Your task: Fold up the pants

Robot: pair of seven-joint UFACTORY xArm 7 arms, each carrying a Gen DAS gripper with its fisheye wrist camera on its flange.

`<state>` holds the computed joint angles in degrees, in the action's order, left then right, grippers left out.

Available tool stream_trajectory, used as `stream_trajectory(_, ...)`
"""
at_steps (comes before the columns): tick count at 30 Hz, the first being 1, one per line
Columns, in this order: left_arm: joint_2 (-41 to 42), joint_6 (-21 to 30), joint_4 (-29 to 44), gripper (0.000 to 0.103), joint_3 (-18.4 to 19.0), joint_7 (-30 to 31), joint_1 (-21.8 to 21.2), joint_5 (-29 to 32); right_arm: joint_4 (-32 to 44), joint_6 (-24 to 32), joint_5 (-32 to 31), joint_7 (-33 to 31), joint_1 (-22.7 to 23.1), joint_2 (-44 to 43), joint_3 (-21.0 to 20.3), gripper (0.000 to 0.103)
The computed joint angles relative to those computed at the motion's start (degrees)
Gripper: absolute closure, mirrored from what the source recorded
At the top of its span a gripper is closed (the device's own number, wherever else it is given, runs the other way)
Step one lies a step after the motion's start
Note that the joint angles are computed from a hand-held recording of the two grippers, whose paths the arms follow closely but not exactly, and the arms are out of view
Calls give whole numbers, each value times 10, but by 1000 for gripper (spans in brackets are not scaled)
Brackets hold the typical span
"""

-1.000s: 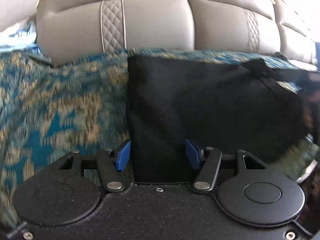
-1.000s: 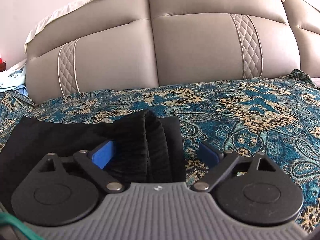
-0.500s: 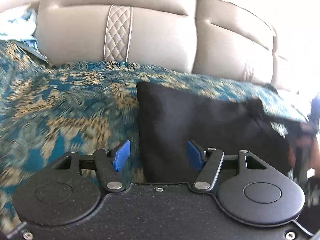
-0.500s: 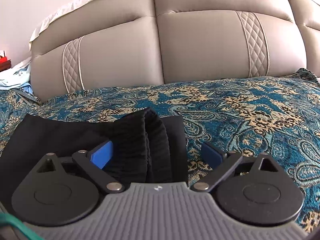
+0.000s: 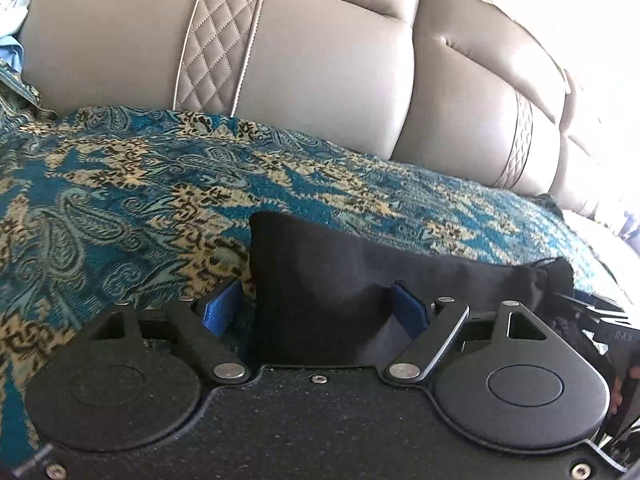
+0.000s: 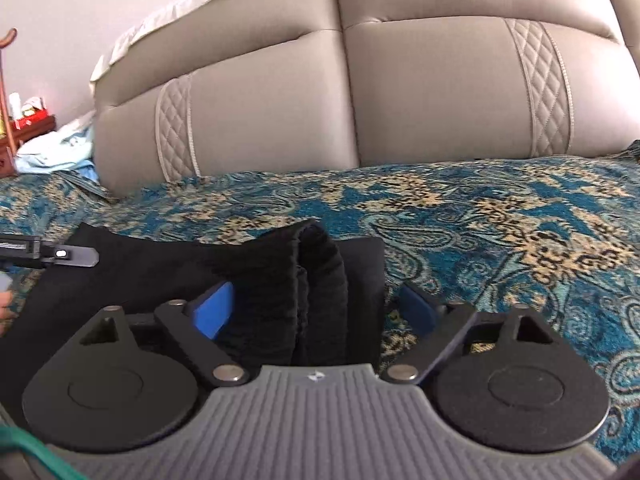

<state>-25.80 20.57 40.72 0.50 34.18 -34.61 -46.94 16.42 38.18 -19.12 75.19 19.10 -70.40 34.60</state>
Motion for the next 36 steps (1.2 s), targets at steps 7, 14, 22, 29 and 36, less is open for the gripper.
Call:
stream_trajectory(7,-28,-55,-32,87,-7,-17,-4,-25,-22,-89,26,44,1,-4,-10,67)
stream_trajectory(14,30,-71,28,88,-4,-90,40,95,53,-191,-4,42,-124,123,15,70)
stream_trajectory(22,194,-86,191,88,-55,-207,156,284,244,-232,-75,20,-338,343,102,70)
stream_trajectory(29,276,-98,243,86,-77,-330,188,439,328,-173,-167,75,-428,420,185,67)
stream_trajectory(36,287,-83,247,77,-81,-338,194,442,321,-163,-219,132,-409,429,173,63)
